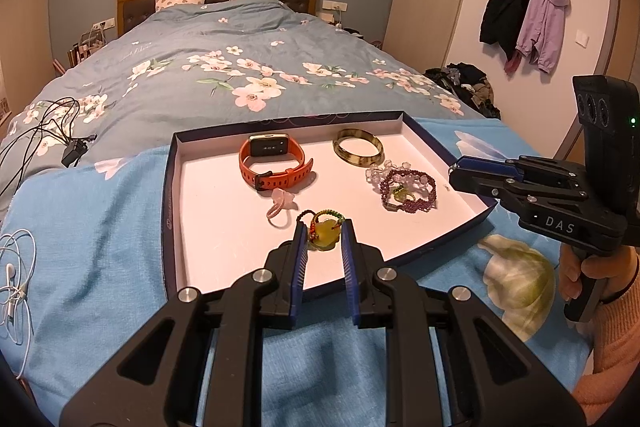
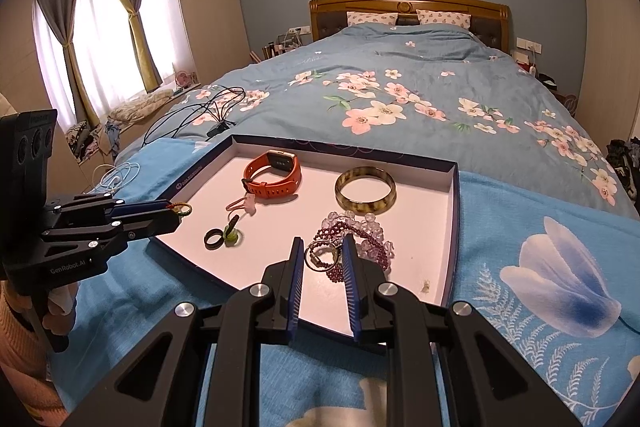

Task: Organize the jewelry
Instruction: 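Lower the yellow ring into the box with the left tool while the right tool lowers the silver ring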

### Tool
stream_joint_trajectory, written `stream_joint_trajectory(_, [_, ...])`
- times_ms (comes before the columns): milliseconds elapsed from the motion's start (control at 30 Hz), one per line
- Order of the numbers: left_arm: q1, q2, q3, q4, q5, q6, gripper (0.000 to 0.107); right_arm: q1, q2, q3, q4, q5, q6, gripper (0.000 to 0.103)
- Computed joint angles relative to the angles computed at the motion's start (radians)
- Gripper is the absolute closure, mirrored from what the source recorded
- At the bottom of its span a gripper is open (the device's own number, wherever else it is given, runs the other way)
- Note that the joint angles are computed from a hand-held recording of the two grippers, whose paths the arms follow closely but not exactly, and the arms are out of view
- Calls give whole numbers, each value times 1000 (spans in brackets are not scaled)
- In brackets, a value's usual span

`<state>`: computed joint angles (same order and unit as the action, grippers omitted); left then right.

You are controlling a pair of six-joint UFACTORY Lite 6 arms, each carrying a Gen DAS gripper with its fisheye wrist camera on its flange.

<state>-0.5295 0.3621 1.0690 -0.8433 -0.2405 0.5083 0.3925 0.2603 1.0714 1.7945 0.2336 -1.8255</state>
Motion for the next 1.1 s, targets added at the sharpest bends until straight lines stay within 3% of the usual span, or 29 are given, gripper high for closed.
stream_joint_trajectory(1100, [22,99,82,-64,22,57,90,3,57,41,-53,-6,56,86])
